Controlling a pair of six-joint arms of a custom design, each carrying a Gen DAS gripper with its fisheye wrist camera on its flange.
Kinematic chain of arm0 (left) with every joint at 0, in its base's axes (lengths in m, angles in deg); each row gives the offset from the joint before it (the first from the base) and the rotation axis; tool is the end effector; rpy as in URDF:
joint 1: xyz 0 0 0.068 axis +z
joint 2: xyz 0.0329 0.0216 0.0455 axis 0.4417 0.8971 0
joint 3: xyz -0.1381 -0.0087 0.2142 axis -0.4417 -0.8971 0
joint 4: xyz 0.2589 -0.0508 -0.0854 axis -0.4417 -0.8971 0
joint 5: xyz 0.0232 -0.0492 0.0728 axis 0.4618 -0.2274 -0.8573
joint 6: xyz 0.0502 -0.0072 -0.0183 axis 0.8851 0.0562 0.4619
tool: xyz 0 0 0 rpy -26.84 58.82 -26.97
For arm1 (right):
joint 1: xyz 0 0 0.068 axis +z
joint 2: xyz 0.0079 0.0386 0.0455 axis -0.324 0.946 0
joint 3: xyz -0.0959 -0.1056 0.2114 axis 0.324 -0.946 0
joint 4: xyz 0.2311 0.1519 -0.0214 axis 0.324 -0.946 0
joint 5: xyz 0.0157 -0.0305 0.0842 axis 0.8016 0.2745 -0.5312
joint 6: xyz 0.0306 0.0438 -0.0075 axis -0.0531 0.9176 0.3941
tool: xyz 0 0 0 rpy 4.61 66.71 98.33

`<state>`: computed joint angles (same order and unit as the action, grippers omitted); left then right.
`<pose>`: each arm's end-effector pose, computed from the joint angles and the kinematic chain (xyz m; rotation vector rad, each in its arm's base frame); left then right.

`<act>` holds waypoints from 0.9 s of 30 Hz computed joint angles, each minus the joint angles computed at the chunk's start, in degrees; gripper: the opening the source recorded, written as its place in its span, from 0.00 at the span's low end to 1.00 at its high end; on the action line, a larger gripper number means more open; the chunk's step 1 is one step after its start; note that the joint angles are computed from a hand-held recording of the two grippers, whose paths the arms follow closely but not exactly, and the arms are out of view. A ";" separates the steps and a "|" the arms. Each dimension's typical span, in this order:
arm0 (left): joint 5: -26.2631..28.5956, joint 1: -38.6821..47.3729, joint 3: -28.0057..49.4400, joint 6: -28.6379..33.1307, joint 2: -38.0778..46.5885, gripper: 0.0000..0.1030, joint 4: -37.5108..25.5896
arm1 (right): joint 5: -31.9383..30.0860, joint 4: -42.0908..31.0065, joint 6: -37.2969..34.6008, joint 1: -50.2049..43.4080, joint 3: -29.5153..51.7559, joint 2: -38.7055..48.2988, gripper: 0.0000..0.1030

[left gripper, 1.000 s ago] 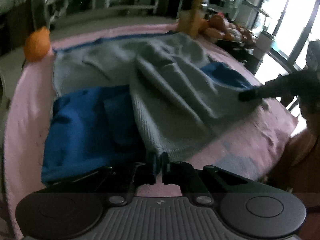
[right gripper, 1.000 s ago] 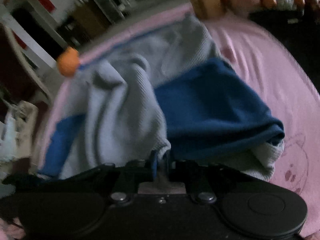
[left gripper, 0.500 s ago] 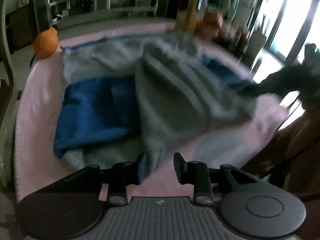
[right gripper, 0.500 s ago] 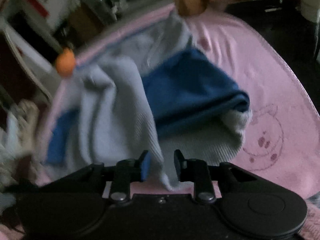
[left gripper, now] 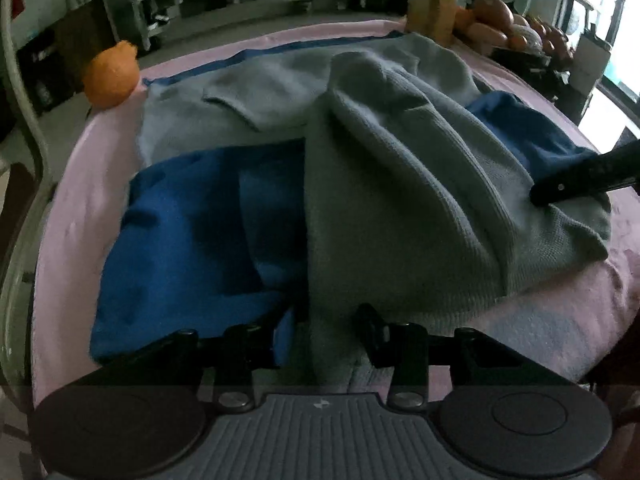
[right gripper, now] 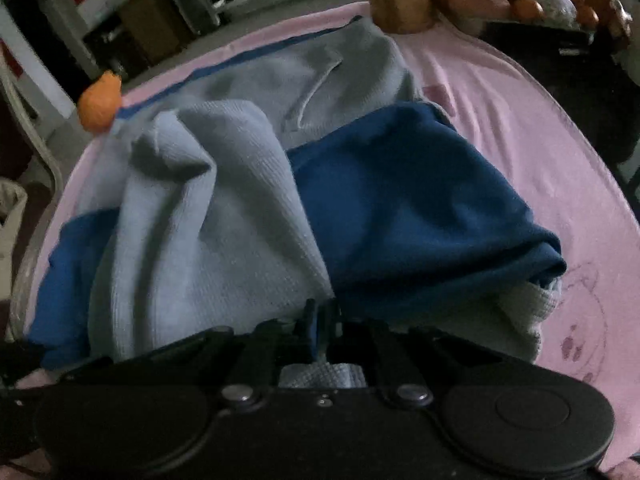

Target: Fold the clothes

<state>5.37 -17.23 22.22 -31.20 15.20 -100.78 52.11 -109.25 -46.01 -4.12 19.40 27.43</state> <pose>0.2066 -0.1782 0.2027 0.1494 2.5476 -0.0047 0.3119 0.0888 0.2063 -0.1588 2.6281 0.3874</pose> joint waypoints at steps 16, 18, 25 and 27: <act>9.79 11.77 9.57 6.90 -4.18 0.38 12.51 | -24.34 5.46 10.69 -4.51 21.77 2.06 0.10; 11.20 12.27 10.10 6.74 0.80 0.37 13.92 | -22.83 8.35 12.93 -4.17 23.59 7.41 0.10; 15.71 14.49 11.32 5.61 8.51 0.45 15.50 | -23.99 0.51 11.62 -5.53 28.25 22.65 0.15; 17.02 15.06 11.29 4.41 8.38 0.46 15.84 | -23.41 -2.02 6.02 -4.54 30.57 23.89 0.16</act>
